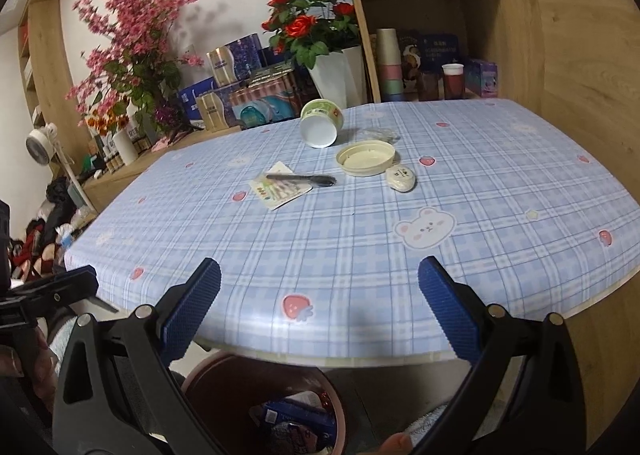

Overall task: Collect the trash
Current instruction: 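Reach the left tool to the black plastic spork and grasp it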

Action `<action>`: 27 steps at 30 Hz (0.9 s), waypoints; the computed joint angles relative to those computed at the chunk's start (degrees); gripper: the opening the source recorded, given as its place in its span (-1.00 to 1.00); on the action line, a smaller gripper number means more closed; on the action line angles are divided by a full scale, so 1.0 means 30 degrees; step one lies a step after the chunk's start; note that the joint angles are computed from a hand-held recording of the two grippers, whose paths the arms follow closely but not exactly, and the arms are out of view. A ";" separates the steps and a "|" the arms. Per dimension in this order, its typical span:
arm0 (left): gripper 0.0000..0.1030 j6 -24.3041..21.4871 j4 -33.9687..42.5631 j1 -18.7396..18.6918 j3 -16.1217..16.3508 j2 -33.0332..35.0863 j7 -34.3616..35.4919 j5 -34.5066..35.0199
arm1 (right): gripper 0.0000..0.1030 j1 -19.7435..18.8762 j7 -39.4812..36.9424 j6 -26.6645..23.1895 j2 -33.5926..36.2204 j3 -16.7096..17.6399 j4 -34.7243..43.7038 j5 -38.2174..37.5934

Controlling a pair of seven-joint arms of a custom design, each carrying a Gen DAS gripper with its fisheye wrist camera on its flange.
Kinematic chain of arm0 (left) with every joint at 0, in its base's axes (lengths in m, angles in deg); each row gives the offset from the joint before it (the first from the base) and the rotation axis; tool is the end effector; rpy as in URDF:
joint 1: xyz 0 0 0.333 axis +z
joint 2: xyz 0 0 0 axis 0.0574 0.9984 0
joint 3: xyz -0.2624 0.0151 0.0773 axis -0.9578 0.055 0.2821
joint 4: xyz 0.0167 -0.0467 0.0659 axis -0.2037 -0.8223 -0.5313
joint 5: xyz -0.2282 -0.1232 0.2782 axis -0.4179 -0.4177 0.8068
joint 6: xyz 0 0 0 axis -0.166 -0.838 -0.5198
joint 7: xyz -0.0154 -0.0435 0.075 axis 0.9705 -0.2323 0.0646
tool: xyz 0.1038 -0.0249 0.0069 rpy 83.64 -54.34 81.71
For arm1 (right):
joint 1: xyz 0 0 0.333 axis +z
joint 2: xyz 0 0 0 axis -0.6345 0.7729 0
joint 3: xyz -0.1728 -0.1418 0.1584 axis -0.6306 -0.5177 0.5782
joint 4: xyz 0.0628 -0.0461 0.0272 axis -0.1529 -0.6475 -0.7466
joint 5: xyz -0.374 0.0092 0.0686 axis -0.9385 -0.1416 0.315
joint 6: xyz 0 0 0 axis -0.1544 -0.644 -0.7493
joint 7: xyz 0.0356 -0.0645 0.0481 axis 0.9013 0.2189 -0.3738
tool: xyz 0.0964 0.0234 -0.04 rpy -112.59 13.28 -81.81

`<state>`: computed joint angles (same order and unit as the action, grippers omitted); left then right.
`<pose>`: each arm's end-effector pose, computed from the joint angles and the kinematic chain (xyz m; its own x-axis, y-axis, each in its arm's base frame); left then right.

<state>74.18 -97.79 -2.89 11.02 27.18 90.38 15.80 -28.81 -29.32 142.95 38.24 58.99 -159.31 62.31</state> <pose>0.3319 -0.2050 0.5316 0.3032 -0.9127 0.2739 -0.5623 -0.4034 -0.7219 0.5051 0.0336 0.5107 0.6422 -0.7235 -0.2532 -0.5555 -0.2117 -0.8041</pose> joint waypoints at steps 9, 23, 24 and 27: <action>0.65 0.2698 0.3148 0.0688 0.2553 0.5352 0.6650 0.0556 | 0.89 -0.0864 0.2335 -0.1637 0.4394 0.0704 0.5042 0.0217; 0.28 0.3431 1.2164 0.0914 0.4702 1.5755 1.6252 -0.2162 | 0.89 -0.1930 0.7141 0.0825 0.8979 0.2831 0.9918 -0.4911; 0.28 0.3102 1.2693 0.0895 0.4733 1.6208 1.7084 -0.2663 | 0.89 -0.1967 0.7547 0.0904 0.9142 0.2896 1.0054 -0.5384; 0.28 0.2234 1.3925 0.0882 0.4653 1.7271 1.9679 -0.4562 | 0.89 -0.2260 0.8207 0.0676 0.9596 0.3123 1.0519 -0.5986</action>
<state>80.88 -56.01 -0.24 24.97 78.99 149.41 2.11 -35.59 -4.70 144.98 67.03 68.36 -127.76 44.35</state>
